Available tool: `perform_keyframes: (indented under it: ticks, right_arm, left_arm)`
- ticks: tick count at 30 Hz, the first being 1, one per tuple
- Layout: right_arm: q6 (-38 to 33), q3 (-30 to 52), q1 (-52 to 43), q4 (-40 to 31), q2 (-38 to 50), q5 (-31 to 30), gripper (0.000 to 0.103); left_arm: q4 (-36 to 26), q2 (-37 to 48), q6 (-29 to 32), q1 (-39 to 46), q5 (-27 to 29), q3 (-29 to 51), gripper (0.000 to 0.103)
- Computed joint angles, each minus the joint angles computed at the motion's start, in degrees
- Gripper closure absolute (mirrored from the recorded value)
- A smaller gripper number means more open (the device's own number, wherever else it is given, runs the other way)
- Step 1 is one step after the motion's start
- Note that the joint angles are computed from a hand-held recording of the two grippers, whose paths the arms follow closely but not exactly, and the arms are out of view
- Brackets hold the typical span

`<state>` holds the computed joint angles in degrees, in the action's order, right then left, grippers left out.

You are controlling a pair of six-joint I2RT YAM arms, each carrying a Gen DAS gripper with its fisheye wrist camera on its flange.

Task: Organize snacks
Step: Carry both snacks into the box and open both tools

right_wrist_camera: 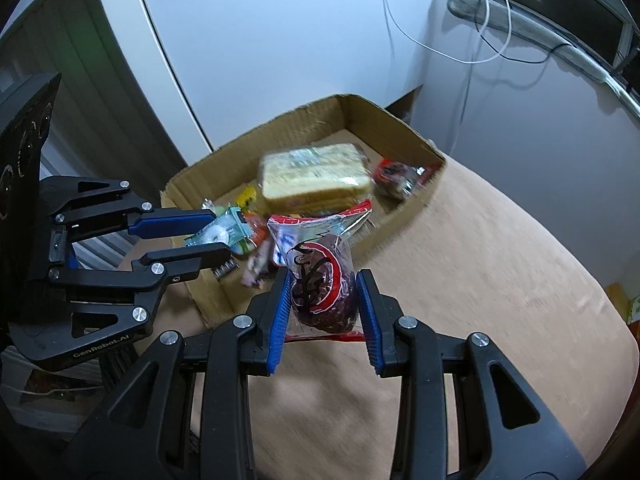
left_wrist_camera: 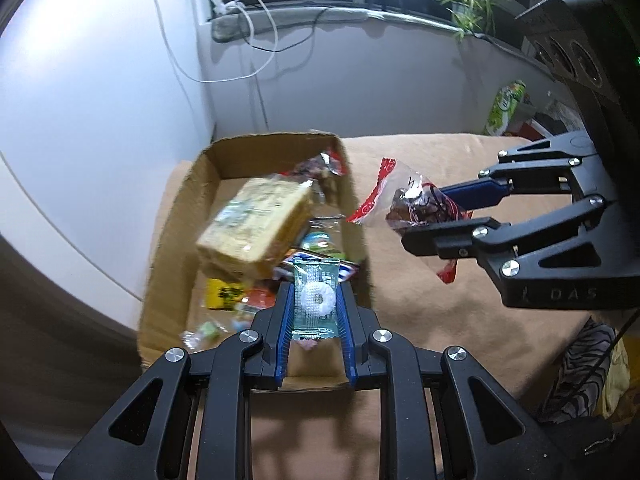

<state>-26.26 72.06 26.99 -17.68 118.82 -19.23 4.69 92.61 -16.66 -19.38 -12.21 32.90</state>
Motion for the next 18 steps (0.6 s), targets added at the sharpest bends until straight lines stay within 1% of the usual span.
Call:
perform_keyframes:
  ticks: [9, 18]
  right_arm:
    - [1.94, 5.06, 3.86, -1.09, 3.73, 1.64, 0.069]
    - [2.92, 10.87, 5.34, -2.29, 8.39, 3.28, 0.069]
  left_arm:
    - [1.81, -1.49, 2.61, 5.38, 1.73, -2.1, 0.083]
    - [4.1, 0.11, 4.7, 9.33, 3.6, -2.08, 0.083]
